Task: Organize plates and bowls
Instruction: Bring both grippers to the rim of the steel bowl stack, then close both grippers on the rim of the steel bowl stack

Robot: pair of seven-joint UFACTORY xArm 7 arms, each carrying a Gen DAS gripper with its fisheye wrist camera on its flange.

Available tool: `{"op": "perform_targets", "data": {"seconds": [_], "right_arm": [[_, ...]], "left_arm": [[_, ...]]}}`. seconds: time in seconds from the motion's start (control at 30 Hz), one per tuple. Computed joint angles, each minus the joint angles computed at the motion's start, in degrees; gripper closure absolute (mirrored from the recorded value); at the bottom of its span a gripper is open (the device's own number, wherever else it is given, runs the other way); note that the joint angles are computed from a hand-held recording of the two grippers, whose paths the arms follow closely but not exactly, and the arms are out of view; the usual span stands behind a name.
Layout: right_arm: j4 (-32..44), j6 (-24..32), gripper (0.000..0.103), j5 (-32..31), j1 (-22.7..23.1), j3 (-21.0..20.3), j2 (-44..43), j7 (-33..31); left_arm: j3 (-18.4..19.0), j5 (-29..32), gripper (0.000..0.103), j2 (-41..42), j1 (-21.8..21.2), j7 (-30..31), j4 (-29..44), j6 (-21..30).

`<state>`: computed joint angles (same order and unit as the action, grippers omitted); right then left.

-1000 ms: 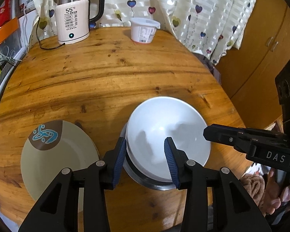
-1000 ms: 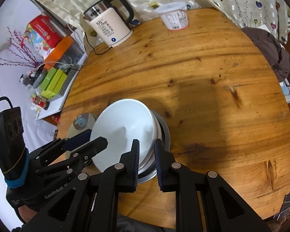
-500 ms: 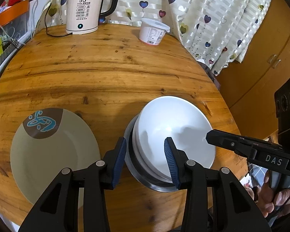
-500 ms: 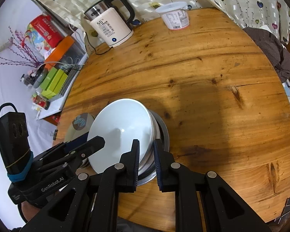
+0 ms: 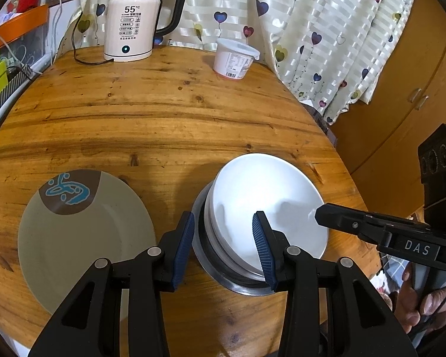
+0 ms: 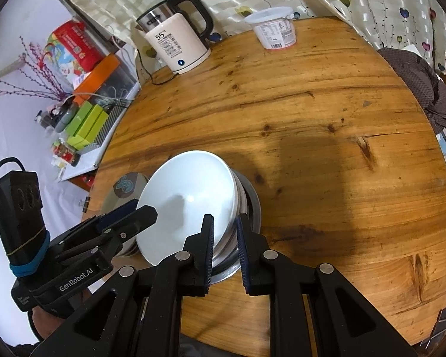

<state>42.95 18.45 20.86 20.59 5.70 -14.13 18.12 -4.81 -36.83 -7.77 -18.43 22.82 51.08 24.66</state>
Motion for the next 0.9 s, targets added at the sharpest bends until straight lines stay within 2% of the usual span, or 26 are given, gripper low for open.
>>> {"op": "perform_targets", "data": {"seconds": [0.33,0.57,0.9], "right_arm": [[-0.74,-0.89,0.087,-1.15,-0.13,0.32,-0.40,1.03],[-0.52,-1.27,0.091,-2.82,-0.38,0.65,-0.09,1.73],[-0.13,-0.76,0.091,-3.44,-0.57,0.53,0.22,2.13]], "left_arm": [[0.39,-2.24,0.061,-0.35,-0.17,1.40,-0.63,0.25],[1.24,-8.97,0.061,-0.93,-1.14,7.95,-0.16,1.52],[0.90,-10.31,0.061,-1.04,-0.43,9.04,0.38,2.66]]}}
